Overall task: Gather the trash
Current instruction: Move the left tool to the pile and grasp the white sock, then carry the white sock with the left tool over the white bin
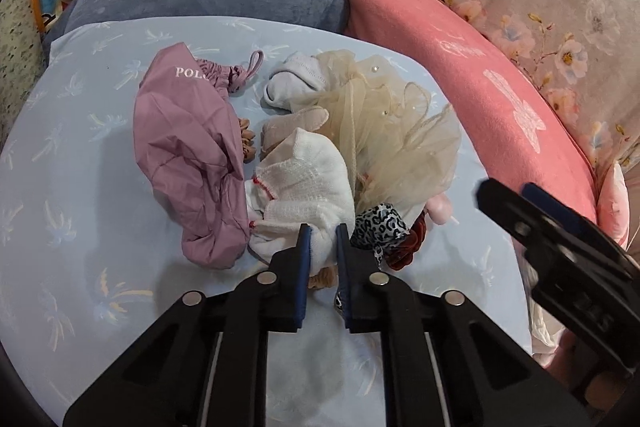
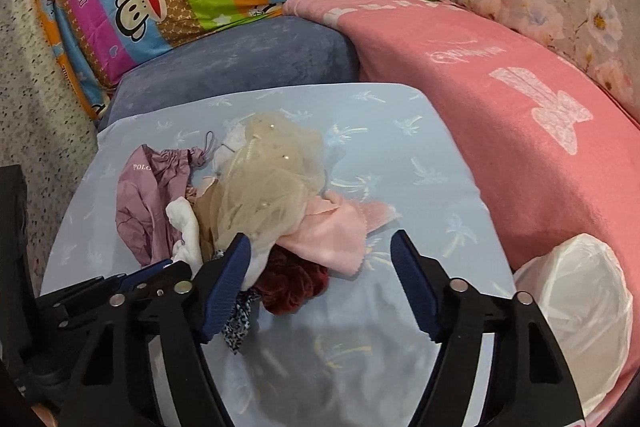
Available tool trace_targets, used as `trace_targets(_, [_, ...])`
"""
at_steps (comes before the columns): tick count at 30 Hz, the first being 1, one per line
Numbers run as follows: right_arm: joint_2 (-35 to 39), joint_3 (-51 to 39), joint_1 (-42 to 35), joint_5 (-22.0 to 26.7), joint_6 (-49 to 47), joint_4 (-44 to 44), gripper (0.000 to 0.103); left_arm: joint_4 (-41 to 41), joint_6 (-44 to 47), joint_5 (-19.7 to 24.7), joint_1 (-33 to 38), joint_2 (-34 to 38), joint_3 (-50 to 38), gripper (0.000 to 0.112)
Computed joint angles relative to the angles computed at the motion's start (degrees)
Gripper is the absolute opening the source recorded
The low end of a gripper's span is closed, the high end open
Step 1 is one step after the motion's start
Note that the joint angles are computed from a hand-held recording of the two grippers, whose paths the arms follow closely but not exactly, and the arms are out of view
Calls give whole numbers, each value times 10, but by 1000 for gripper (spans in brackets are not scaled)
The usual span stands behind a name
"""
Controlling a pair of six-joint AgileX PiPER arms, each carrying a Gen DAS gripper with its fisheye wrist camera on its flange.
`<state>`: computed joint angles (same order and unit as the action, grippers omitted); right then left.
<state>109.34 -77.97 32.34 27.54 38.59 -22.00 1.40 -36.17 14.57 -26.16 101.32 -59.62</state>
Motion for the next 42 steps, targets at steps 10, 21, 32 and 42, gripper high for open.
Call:
trace_targets(10, [80,-117,0,23,-114,107,1,68,-60,20,7,-29,-13,10])
trace_targets(21, [-33,-90,-9,12,-108,72,1,164,-138,73,-24,-55,-68,10])
trace_targets(32, [-187,-45,-74,27,-137,80,1,228,-171,129,-94,-56,-158,10])
trace_targets(42, [-322,24,-214,42,-230,150,1,225,-139,169,-173,2,-270,10])
